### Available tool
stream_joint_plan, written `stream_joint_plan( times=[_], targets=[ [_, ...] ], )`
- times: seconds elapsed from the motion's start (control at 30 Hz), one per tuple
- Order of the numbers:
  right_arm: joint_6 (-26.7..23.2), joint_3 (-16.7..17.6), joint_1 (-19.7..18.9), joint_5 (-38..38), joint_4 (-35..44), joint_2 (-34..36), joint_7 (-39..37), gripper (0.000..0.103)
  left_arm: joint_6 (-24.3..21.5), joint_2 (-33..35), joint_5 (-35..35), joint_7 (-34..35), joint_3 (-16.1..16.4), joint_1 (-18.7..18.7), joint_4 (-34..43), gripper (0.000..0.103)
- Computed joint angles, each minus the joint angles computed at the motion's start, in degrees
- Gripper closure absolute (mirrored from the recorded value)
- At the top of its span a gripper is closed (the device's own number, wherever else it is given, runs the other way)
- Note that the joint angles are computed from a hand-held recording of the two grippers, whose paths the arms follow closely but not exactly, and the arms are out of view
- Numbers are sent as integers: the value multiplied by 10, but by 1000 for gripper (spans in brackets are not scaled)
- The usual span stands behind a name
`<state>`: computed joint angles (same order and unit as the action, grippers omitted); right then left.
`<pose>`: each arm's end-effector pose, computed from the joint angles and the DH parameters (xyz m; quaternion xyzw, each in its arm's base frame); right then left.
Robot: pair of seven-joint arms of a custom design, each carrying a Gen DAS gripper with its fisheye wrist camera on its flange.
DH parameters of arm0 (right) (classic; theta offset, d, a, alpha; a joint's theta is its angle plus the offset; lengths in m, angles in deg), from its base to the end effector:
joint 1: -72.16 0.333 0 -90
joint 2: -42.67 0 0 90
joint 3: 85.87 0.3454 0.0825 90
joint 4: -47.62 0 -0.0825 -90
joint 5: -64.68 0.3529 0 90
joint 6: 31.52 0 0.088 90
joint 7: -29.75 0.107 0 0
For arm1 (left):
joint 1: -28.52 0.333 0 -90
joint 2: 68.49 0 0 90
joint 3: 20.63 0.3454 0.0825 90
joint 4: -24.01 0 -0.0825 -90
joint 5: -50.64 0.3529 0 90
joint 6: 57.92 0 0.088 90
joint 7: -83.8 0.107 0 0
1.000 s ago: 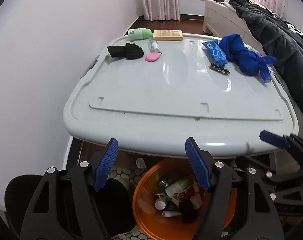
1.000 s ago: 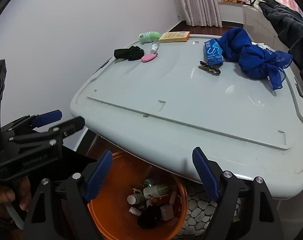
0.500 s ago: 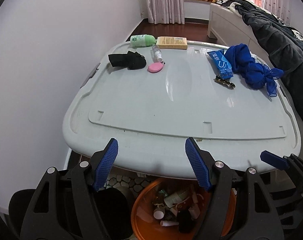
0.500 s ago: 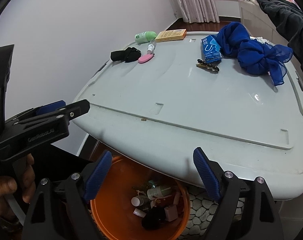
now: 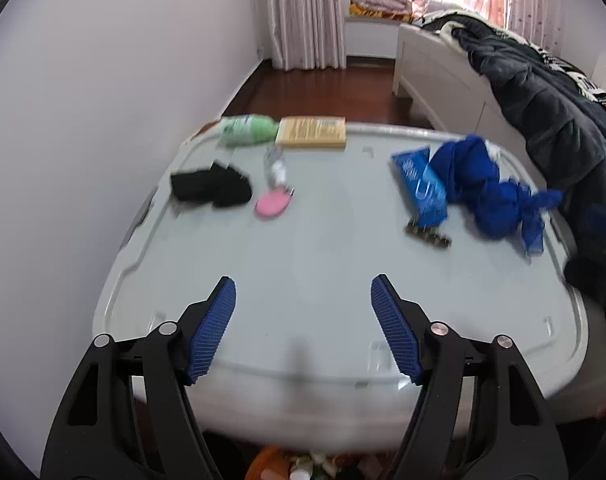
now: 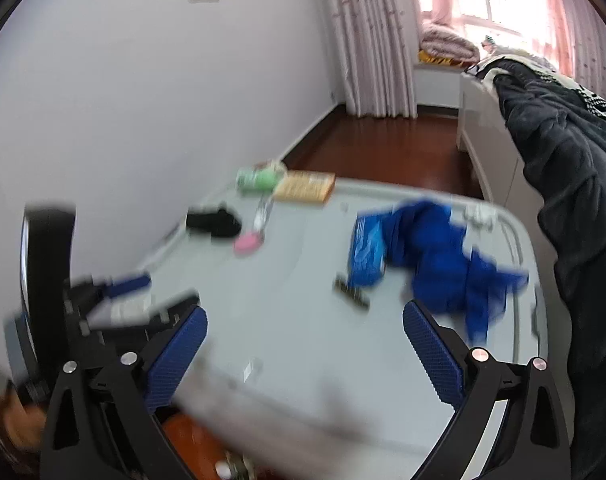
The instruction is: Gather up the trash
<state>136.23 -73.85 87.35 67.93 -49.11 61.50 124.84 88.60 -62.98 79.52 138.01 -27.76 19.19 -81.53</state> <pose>0.6170 0.2874 0.5631 -0.7190 0.5344 -0.1735 0.4090 0.5813 -0.1755 0.5819 -0.6642 0.6598 -0.2191 0.2747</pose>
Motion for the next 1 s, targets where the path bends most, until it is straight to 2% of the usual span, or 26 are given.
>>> stream_joint_plan(
  times=[0.1,0.2,0.27,0.3,0.33,0.37,0.47,0.67,0.77,1.0],
  targets=[
    [14,-48,30,-40,50,30,49,6,9,27,9,-11,4,-4,37,21],
    [57,-184,119,-159,50,44,184,6,19,50,-2,-5,11,-9,65,21],
    [45,-230,146,-205,56,51,244,6,25,55,5,-14,20,-14,67,21],
    [35,-226,142,-202,64,57,247,6,20,62,1,-18,22,-16,70,21],
    [31,-202,120,-193,67,59,239,6,15,67,-14,-9,21,-15,76,21],
    [33,-191,111,-195,69,61,242,6,10,71,-30,2,19,-14,81,21],
    [34,-188,105,-226,63,56,263,6,6,78,-33,7,25,-22,88,21],
    [38,-176,97,-283,61,52,295,6,26,73,-21,1,32,-32,81,21],
    [41,-185,103,-310,56,47,320,6,32,70,0,-16,38,-37,79,21],
    [34,-170,86,-325,57,46,337,6,33,61,61,-55,45,-41,82,21]
  ],
)
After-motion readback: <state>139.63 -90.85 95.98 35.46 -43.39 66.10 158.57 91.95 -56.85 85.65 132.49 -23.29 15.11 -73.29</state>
